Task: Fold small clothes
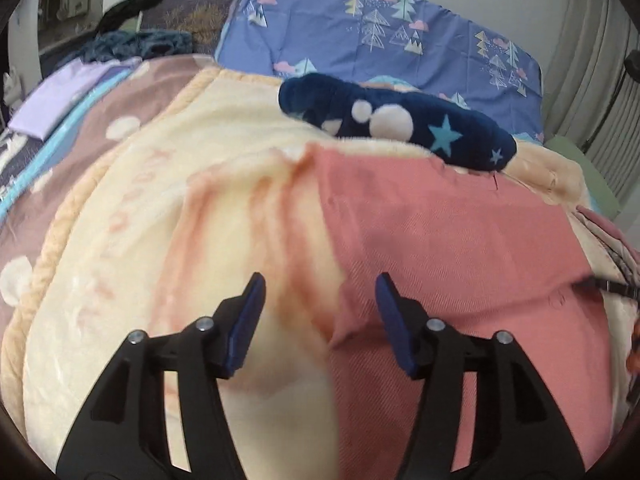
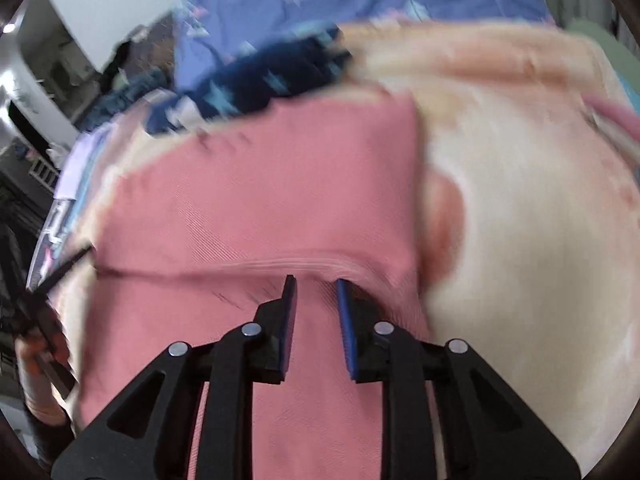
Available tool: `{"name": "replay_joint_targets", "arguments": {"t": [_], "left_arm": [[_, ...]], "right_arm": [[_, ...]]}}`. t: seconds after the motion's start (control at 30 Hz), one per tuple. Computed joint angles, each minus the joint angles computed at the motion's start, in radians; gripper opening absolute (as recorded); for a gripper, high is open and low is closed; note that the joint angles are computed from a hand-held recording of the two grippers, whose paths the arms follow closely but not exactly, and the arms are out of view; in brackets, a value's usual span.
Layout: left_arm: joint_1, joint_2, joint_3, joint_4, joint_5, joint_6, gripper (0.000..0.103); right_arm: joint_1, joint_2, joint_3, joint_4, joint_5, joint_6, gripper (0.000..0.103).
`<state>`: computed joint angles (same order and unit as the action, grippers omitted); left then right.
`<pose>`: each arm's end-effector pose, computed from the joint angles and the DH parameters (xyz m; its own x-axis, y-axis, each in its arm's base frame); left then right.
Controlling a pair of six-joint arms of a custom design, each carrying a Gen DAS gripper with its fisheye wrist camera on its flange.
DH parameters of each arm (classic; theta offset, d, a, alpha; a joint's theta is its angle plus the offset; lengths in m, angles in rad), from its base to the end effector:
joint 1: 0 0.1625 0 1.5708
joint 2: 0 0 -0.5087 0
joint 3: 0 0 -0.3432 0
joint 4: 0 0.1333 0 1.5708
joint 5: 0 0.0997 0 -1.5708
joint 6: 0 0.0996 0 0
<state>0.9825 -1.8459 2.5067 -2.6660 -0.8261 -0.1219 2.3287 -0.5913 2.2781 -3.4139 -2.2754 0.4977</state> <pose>0.0261 -0.3228 0.4170 -0.8255 0.0777 -0.5591 0.4060 0.7698 -0.4925 0.3888 -0.3107 0.0457 -0.8713 -0.0533 0.4879 -0.2994 0.8455 -0.4422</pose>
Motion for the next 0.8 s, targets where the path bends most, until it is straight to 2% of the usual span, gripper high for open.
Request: {"name": "replay_joint_targets", "arguments": {"t": [0.03,0.07,0.1,0.17,0.23,0.3,0.37,0.4,0.47,0.57,0.63,0.7,0.73,0.77,0.8], "left_arm": [[0.028,-0.003,-0.005,0.004,-0.034,0.013,0.042],[0.058,0.001,-0.007,-0.001,-0.067,0.022,0.037],[0.078,0.007,-0.005,-0.018,-0.09,0.031,0.037],[0.093,0.019,0.005,-0.057,-0.111,0.055,0.037],[0.099,0.025,0.008,-0.08,-0.122,0.077,0.037],[0.117,0.034,0.013,-0.114,-0.148,0.103,0.037],[0.145,0.043,0.017,-0.151,-0.185,0.127,0.037],[0.159,0.048,0.017,-0.166,-0.204,0.135,0.038],[0.174,0.052,0.017,-0.183,-0.229,0.142,0.038],[0.161,0.048,0.028,-0.192,-0.227,0.158,0.038],[0.148,0.047,0.039,-0.196,-0.225,0.172,0.038],[0.143,0.046,0.042,-0.188,-0.245,0.193,0.037],[0.14,0.048,0.046,-0.185,-0.252,0.203,0.027],[0.132,0.053,0.05,-0.179,-0.245,0.204,0.023],[0.121,0.056,0.055,-0.178,-0.224,0.197,0.02]], "right_arm": [[0.001,0.004,-0.042,0.034,0.01,-0.029,0.022],[0.004,0.013,-0.093,0.059,0.031,-0.074,0.022],[0.008,0.037,-0.169,0.095,0.058,-0.14,0.022],[0.021,0.077,-0.309,0.231,0.052,-0.191,0.022],[0.039,0.123,-0.438,0.36,0.024,-0.185,0.022],[0.048,0.163,-0.537,0.445,0.04,-0.167,0.022],[0.047,0.218,-0.648,0.517,0.104,-0.228,0.025],[0.046,0.248,-0.707,0.57,0.113,-0.256,0.029],[0.042,0.301,-0.796,0.645,0.104,-0.275,0.033],[0.029,0.38,-0.924,0.738,0.097,-0.288,0.038],[0.026,0.438,-1.02,0.807,0.073,-0.296,0.048],[0.025,0.482,-1.088,0.852,0.042,-0.308,0.05],[0.024,0.511,-1.131,0.889,0.019,-0.314,0.048],[0.026,0.53,-1.159,0.917,-0.012,-0.313,0.037],[0.029,0.556,-1.198,0.951,-0.073,-0.287,0.005]]}}
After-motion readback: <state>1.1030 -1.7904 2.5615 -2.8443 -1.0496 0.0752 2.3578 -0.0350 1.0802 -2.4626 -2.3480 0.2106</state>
